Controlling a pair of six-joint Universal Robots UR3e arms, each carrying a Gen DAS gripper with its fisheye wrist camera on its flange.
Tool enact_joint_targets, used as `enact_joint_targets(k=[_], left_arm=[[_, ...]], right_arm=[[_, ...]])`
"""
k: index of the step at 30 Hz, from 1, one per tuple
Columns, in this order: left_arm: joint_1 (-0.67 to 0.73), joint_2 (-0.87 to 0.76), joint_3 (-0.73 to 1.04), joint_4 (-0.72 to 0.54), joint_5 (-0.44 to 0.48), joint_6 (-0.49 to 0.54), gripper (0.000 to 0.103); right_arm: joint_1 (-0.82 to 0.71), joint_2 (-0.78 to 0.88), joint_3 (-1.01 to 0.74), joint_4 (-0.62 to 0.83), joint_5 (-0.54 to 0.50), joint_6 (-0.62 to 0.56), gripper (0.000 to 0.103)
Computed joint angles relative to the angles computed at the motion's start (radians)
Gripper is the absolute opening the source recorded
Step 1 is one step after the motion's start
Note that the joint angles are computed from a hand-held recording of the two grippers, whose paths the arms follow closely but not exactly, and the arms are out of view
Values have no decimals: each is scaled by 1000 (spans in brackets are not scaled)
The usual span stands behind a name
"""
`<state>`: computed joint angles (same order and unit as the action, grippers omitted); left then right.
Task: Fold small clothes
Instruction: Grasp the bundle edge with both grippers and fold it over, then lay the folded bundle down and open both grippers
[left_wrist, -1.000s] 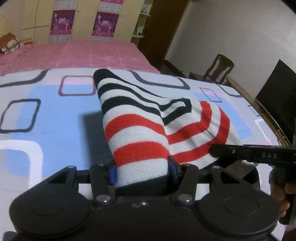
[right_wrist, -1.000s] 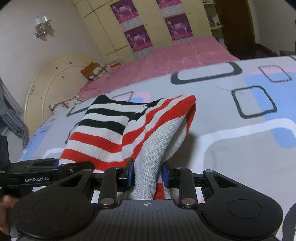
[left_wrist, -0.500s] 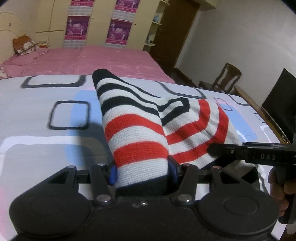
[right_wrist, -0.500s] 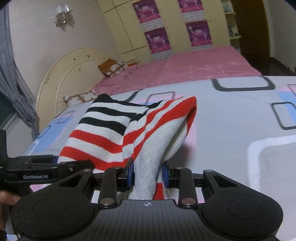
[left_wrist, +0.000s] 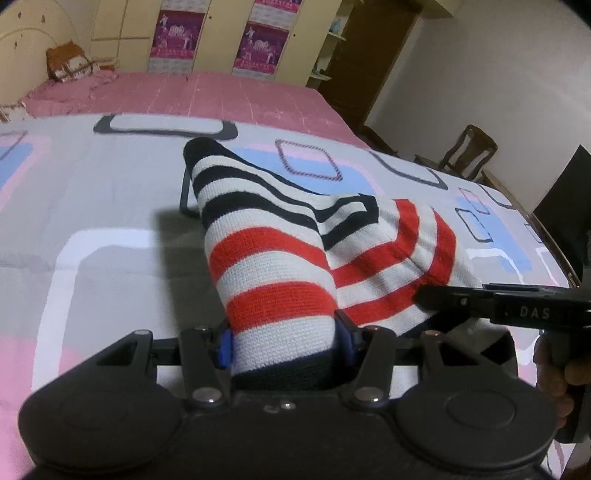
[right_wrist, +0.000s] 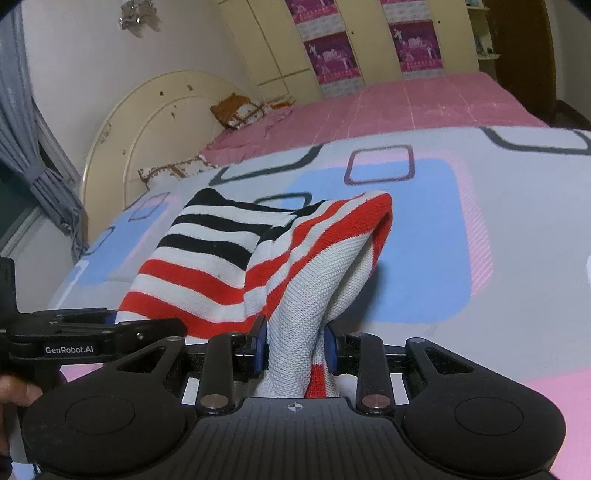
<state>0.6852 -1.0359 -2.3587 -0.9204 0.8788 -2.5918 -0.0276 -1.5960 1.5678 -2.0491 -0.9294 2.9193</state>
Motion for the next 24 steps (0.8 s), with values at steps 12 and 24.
enact_joint_targets(k=[12,24], left_arm=[[61,-191,-23,84,-12,110,84],[-85,-321,2,399,44,101,55]], right_arm=[[-9,101,31,-41,-64,87,58],[176,204,-120,-152,-350,18,18]])
